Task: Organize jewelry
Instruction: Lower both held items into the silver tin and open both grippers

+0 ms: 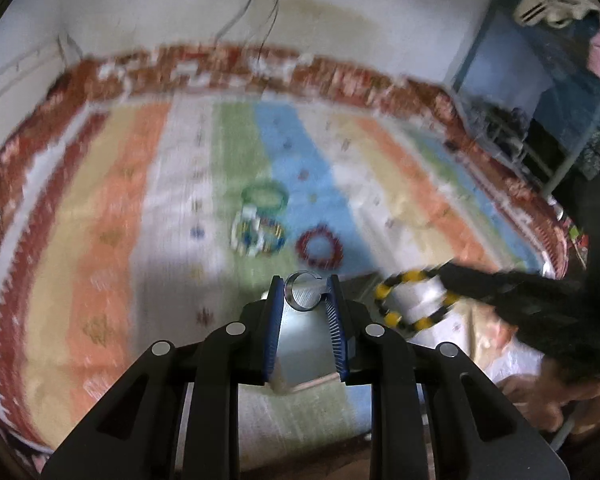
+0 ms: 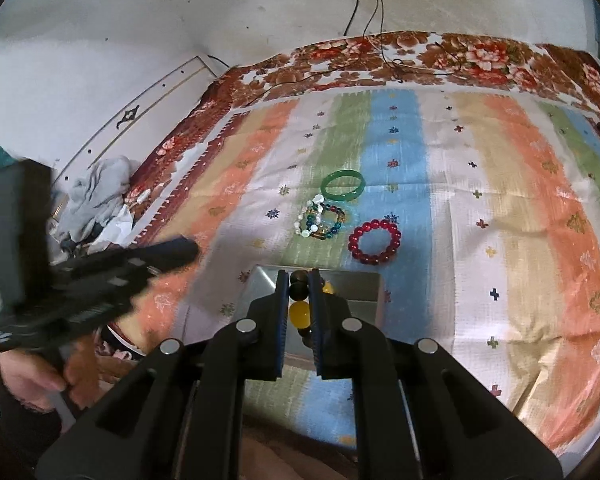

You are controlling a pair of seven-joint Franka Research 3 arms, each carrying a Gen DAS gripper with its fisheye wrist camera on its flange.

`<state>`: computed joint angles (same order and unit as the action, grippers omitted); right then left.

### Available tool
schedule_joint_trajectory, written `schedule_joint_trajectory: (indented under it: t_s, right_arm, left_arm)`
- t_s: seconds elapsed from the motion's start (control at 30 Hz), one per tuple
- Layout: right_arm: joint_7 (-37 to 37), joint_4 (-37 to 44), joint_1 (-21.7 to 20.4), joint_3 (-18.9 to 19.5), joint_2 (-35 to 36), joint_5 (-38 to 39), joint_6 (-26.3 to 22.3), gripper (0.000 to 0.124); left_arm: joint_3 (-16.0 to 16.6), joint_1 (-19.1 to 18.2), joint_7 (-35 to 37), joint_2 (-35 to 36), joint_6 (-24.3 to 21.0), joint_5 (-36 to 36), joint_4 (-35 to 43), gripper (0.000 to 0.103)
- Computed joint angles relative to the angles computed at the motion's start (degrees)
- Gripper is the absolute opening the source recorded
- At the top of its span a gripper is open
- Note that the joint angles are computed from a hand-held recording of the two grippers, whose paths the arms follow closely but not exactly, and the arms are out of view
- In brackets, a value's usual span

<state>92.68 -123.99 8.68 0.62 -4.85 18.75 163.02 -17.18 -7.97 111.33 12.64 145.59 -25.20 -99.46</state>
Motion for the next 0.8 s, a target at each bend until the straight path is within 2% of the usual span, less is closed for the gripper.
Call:
schedule_joint_trajectory:
  t_s: [0.07,0.13,0.47,0.67,0.73,0.77,0.8]
  right_arm:
    - [-1.9,0.4,0.2,-0.4,0.6,1.5,-0.6,0.011]
    - [-2.4,0.8,0.1,-0.5,1.3,1.7,-1.4,0.011]
    - [-4.2,1.9,-0.2,-0.5,3.0,3.3,-1.9,0.011]
    - [-1.1,3.3,-0.8,-0.7,4.8,0.5,-2.9,0.013]
    - [-1.9,3.6,-0.9,-0.8,5.1,2.3,-2.7,0.019]
    - [-2.6,3.6,-0.9,-0.7,5.1,3.4,-2.2,0.035]
    - [-2.6,3.5,-0.9,-0.7,5.0,3.5,-1.6,0.049]
  left_arm:
    - [-1.0,0.5,3.3,0.2,0.5,-2.3,0.4,0.021]
    - [-0.8,-0.1,3.9,0.3,2.2,-1.3,0.3,0.022]
    - [-1.3,0.0,3.8,2.4,-0.6,0.6,2.4,0.022]
    - [-1.4,-0.2,3.5,3.6,-1.1,0.9,3.6,0.022]
    - [-1.6,0.0,3.9,4.4,-2.2,0.8,4.7,0.027]
    - [-1.7,0.1,3.9,4.7,-2.6,0.8,5.2,0.035]
    - [-1.7,0.1,3.7,4.9,-2.5,0.8,5.4,0.038]
